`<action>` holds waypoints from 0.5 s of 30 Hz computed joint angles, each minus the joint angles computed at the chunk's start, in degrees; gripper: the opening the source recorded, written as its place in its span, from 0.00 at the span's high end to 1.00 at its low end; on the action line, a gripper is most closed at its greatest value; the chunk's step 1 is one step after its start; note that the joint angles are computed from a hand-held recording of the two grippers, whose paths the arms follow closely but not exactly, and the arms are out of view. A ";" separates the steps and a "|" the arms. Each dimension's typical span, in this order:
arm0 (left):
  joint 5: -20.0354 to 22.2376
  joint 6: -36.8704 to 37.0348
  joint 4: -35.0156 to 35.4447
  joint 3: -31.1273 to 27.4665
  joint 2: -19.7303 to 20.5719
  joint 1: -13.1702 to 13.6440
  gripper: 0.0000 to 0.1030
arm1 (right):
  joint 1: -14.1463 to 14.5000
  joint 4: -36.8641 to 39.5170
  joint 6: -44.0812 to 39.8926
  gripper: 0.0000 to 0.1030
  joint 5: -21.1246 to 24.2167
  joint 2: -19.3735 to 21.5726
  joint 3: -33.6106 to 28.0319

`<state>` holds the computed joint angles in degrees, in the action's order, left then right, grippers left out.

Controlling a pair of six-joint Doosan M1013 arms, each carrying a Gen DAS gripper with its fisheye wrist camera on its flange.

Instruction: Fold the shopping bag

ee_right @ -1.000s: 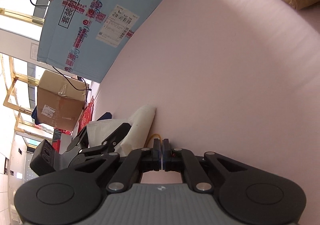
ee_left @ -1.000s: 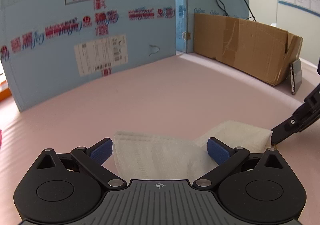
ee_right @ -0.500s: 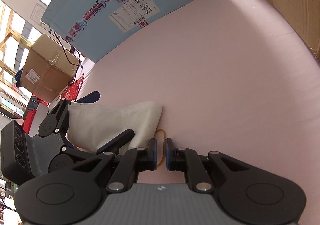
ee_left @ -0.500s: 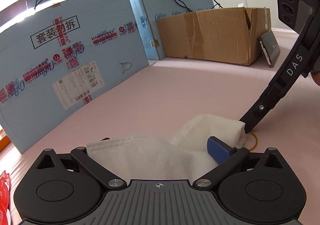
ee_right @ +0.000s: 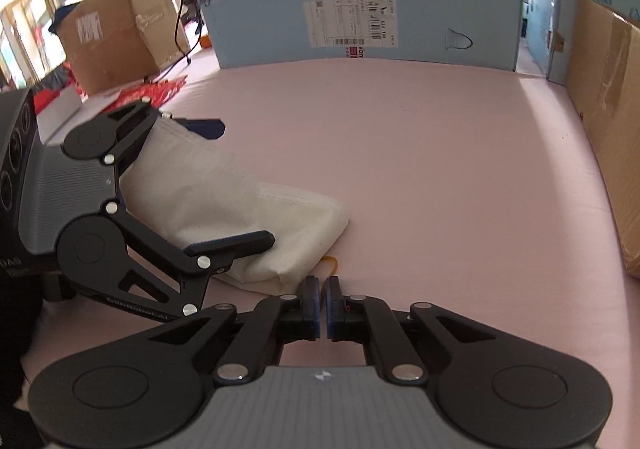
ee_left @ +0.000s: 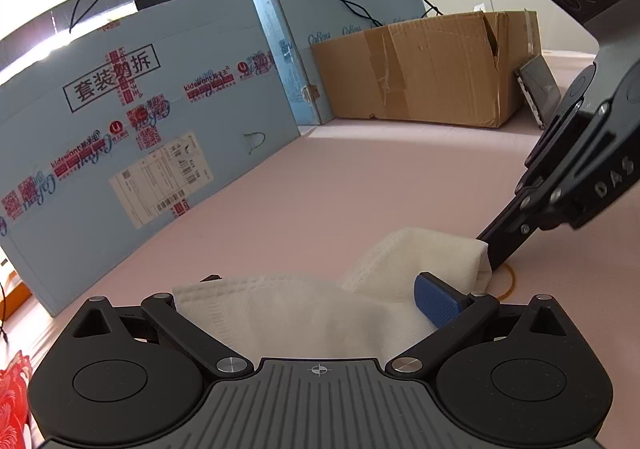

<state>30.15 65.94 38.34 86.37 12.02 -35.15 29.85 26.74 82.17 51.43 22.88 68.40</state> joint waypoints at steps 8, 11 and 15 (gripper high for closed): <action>0.12 -4.41 8.47 0.01 0.82 -2.00 0.02 | -6.71 37.22 4.20 0.99 -3.09 -0.85 9.26; 0.57 -6.31 12.17 0.62 0.67 -2.79 0.02 | -7.23 45.31 2.66 0.99 -3.68 -0.70 11.09; 0.78 -7.60 14.55 0.58 1.14 -3.49 0.02 | -6.95 53.31 2.87 0.99 -5.71 0.00 12.45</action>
